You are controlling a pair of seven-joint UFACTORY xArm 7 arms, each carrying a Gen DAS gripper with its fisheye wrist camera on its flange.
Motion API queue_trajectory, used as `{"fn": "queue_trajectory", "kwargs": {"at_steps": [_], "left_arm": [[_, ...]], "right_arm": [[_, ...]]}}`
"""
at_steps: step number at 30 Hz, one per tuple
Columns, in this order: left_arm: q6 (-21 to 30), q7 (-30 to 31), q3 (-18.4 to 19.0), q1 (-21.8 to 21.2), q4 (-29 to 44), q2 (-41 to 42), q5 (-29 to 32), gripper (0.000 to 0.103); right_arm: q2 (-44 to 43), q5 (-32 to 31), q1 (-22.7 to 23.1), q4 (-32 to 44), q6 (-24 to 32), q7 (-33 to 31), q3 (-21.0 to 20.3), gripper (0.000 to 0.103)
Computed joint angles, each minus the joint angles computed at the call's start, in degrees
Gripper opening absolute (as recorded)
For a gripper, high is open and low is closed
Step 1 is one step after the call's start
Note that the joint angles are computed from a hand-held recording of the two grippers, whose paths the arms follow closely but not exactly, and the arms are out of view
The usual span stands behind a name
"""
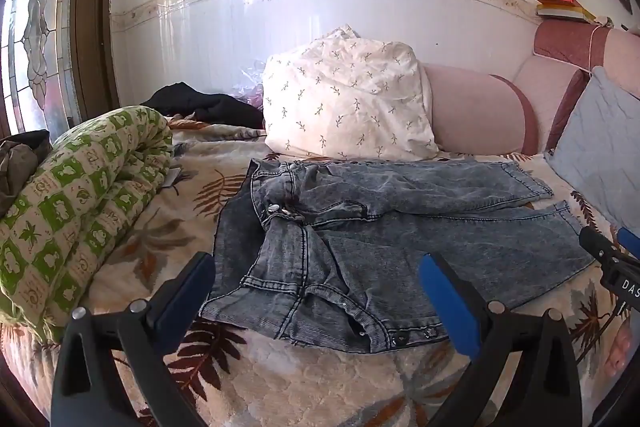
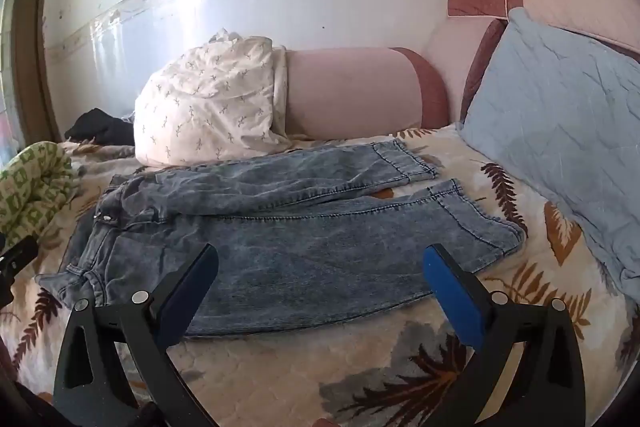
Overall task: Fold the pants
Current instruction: 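Move both tools toward the waistband of the grey-blue jeans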
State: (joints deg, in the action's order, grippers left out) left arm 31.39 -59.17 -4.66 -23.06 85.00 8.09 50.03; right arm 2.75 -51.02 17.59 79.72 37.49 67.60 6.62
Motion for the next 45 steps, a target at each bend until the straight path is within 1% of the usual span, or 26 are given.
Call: {"fn": "queue_trajectory", "kwargs": {"at_steps": [4,5,6,7,9,11,14,20,22,28,29,30,31,34,37,42,45], "left_arm": [[0.31,0.12,0.03,-0.09,0.07,0.11,0.11,0.103],[0.4,0.18,0.05,-0.08,0.09,0.16,0.14,0.103],[0.61,0.11,0.05,-0.17,0.18,0.25,0.29,0.103],[0.66,0.21,0.06,-0.18,0.23,0.31,0.26,0.103],[0.65,0.19,0.07,-0.21,0.17,0.32,0.2,0.103],[1.06,0.33,0.05,-0.33,0.39,0.51,0.25,0.103],[1.18,0.53,0.1,-0.42,0.42,0.57,0.09,0.103],[1.27,0.46,0.18,-0.49,0.39,0.62,0.35,0.103],[1.25,0.26,0.18,-0.55,0.29,0.56,0.46,0.103],[1.27,0.43,0.13,-0.51,0.27,0.53,0.35,0.103],[1.22,0.54,0.13,-0.46,0.23,0.52,0.25,0.103],[1.3,0.43,0.11,-0.5,0.24,0.5,0.23,0.103],[1.39,0.4,0.11,-0.53,0.29,0.51,0.29,0.103],[1.36,0.46,0.09,-0.51,0.25,0.49,0.21,0.103],[1.27,0.5,0.09,-0.48,0.2,0.47,0.22,0.103],[1.22,0.63,0.04,-0.36,-0.08,0.25,0.0,0.103],[1.45,1.32,-0.02,-0.15,-0.27,0.14,-0.7,0.103]], "right_arm": [[0.2,0.69,0.07,0.42,0.5,-0.9,-0.02,0.103],[0.43,1.63,-1.13,0.94,0.23,-2.13,0.49,0.103],[-0.05,0.88,0.07,0.11,0.34,-0.97,-0.1,0.103],[-0.07,0.03,0.14,-0.22,0.49,-0.4,-0.06,0.103],[0.08,0.71,-0.02,0.21,0.6,-1.14,-0.08,0.103],[0.03,0.99,-0.16,-0.27,-0.51,-0.51,-0.21,0.103],[-0.16,0.67,-0.14,-0.38,-0.41,0.38,-0.21,0.103],[-0.89,-0.64,-0.62,-1.08,-1.34,3.75,-0.15,0.103],[-0.93,-1.26,-0.62,-0.96,-0.41,4.54,0.04,0.103],[-0.81,1.31,-0.81,-0.59,0.76,2.6,0.31,0.103],[-0.77,0.74,-0.78,-0.67,0.85,2.96,0.27,0.103],[-0.62,2.2,-0.87,-0.55,0.83,1.95,0.25,0.103],[-0.57,2.34,-1.03,-0.71,-0.2,2.56,0.06,0.103],[-0.33,3.62,-0.88,-0.28,1.08,1.09,0.13,0.103],[-0.15,2.78,-0.67,-0.07,1.28,0.82,0.03,0.103],[0.48,4.39,-0.21,0.78,2.2,-1.99,0.07,0.103],[0.54,3.01,-0.04,0.56,1.42,-1.14,-0.23,0.103]]}}
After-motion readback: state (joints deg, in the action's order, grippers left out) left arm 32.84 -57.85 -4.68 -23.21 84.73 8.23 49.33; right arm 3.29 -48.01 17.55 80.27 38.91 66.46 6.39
